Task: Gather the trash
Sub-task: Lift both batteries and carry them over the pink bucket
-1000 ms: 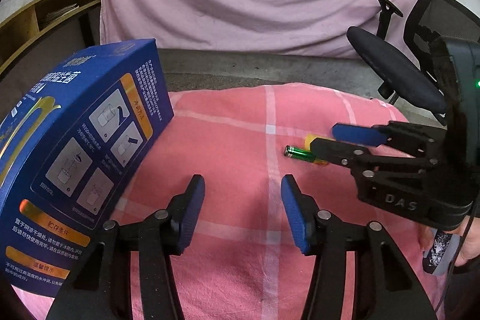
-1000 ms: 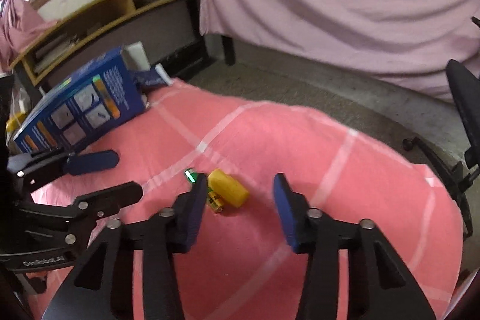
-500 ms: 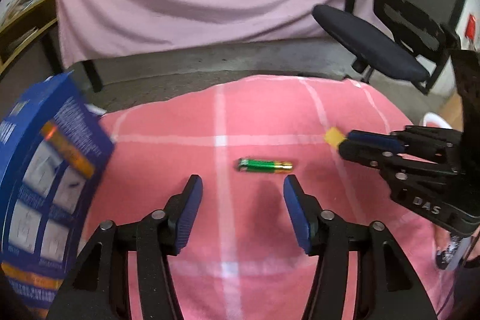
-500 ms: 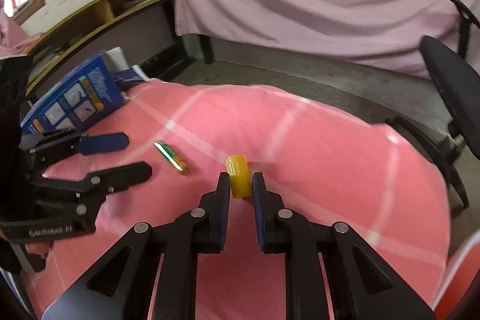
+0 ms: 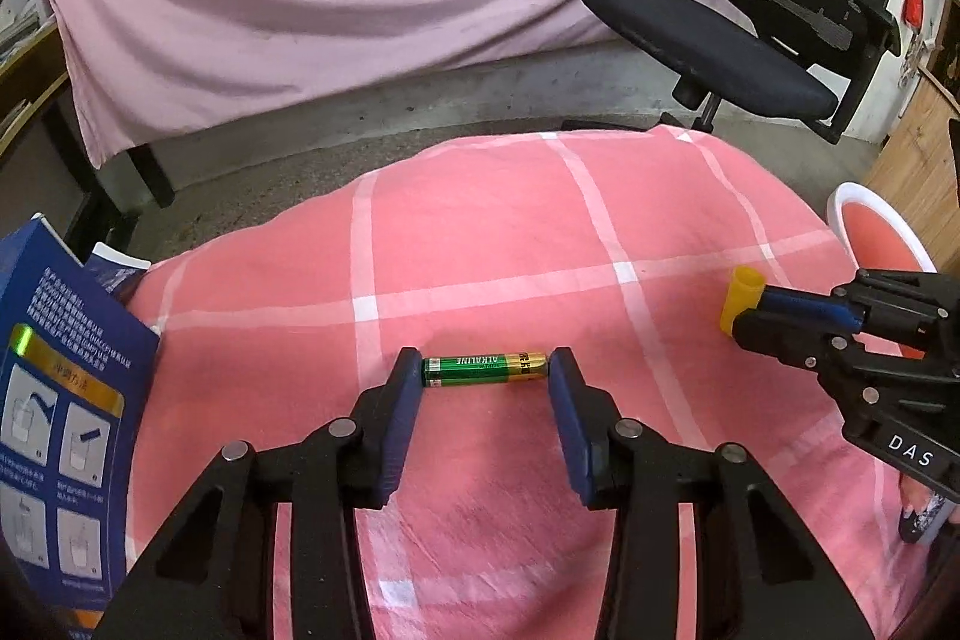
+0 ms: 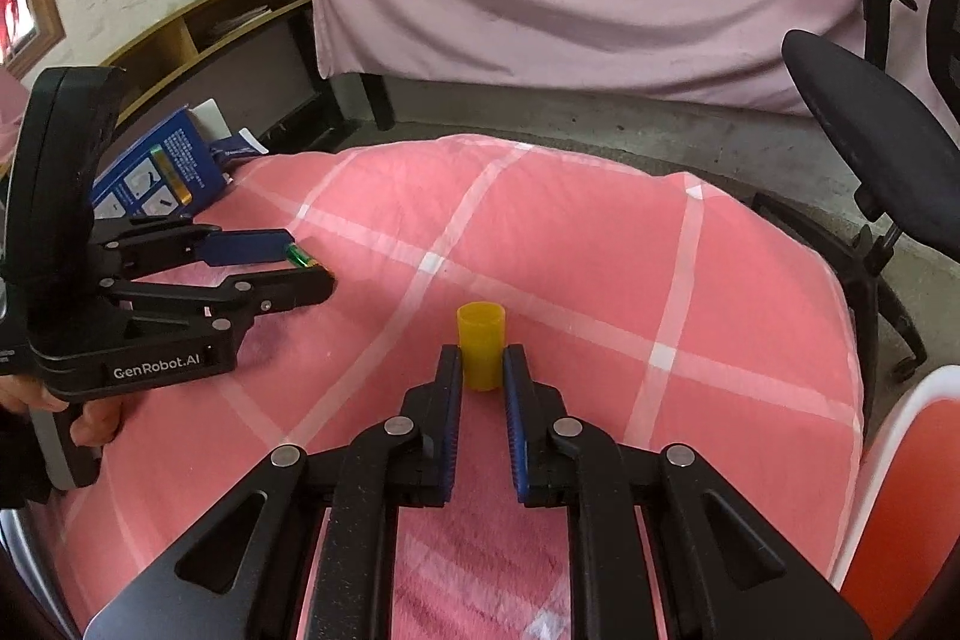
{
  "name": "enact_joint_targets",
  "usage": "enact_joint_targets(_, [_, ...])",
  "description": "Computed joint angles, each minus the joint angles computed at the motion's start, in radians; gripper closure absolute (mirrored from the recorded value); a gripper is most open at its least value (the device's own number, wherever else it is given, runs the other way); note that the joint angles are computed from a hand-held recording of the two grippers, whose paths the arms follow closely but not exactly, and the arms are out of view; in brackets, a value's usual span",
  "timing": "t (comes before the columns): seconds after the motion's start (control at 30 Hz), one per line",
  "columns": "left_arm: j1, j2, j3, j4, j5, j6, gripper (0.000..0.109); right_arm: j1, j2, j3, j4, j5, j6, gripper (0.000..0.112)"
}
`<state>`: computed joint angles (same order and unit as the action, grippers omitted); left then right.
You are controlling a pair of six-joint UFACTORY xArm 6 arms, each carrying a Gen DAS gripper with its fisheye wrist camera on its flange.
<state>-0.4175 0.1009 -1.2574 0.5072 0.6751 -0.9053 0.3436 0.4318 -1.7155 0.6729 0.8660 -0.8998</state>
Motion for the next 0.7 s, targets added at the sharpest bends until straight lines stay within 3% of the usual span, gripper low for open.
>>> enact_joint_targets(0.3, [-0.048,-0.060,0.045,0.151,-0.010,-0.185,0.071,-0.013,-0.137,0.181,0.128,-0.100,-0.107,0.101])
enact_joint_targets(0.43, [-0.081,-0.086,0.049,0.257,-0.006,-0.293,0.071,-0.022,-0.225,0.285,0.269,-0.170,-0.217,0.101])
enact_joint_targets(0.7, [-0.168,-0.124,0.039,0.618,-0.022,-0.632,0.071,-0.039,-0.404,0.471,0.657,-0.320,-0.523,0.101])
